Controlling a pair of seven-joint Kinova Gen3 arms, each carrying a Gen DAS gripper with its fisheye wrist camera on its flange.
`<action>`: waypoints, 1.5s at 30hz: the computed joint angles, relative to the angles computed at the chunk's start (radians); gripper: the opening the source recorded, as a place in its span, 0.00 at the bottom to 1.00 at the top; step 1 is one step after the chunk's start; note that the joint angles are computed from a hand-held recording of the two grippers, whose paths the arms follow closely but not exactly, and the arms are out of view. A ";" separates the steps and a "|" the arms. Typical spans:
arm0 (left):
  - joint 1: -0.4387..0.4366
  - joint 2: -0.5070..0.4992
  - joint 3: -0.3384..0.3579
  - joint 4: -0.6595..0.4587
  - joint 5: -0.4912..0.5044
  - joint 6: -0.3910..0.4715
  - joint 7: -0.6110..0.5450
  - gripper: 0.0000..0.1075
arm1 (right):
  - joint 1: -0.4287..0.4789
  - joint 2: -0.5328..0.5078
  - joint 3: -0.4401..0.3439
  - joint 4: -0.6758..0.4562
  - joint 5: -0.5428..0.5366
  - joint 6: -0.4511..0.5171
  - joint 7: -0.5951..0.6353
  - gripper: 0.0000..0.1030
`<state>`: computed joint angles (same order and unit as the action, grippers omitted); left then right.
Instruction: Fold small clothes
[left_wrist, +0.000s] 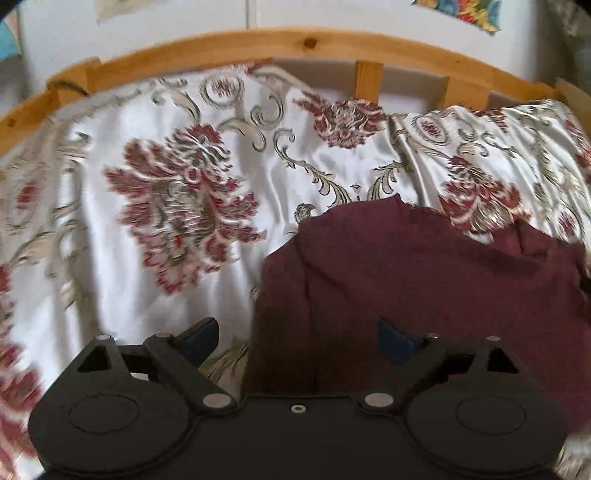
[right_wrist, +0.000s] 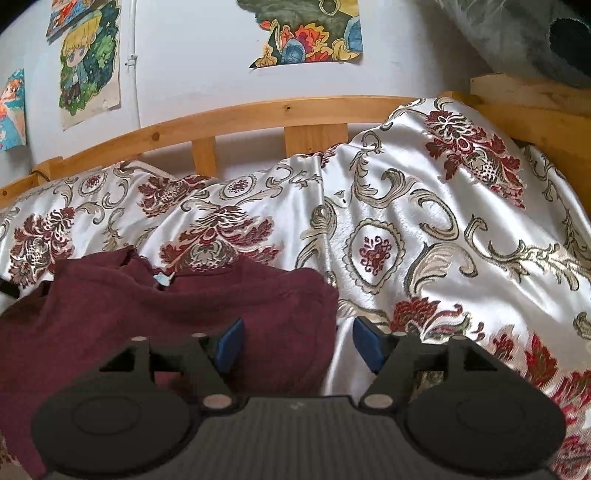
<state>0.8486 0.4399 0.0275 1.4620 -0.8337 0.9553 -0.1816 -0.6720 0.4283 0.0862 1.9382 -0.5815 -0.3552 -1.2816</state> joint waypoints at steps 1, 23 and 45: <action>0.030 -0.009 -0.007 0.024 -0.029 0.013 0.025 0.90 | -0.010 0.000 0.004 0.002 -0.007 -0.003 0.006 0.75; 0.062 0.011 0.029 0.043 -0.023 0.032 0.036 0.04 | -0.008 0.008 -0.047 0.024 -0.021 -0.051 0.025 0.74; 0.062 0.004 0.033 0.088 -0.056 0.035 0.212 0.04 | 0.002 0.028 -0.021 -0.004 -0.013 -0.043 -0.007 0.05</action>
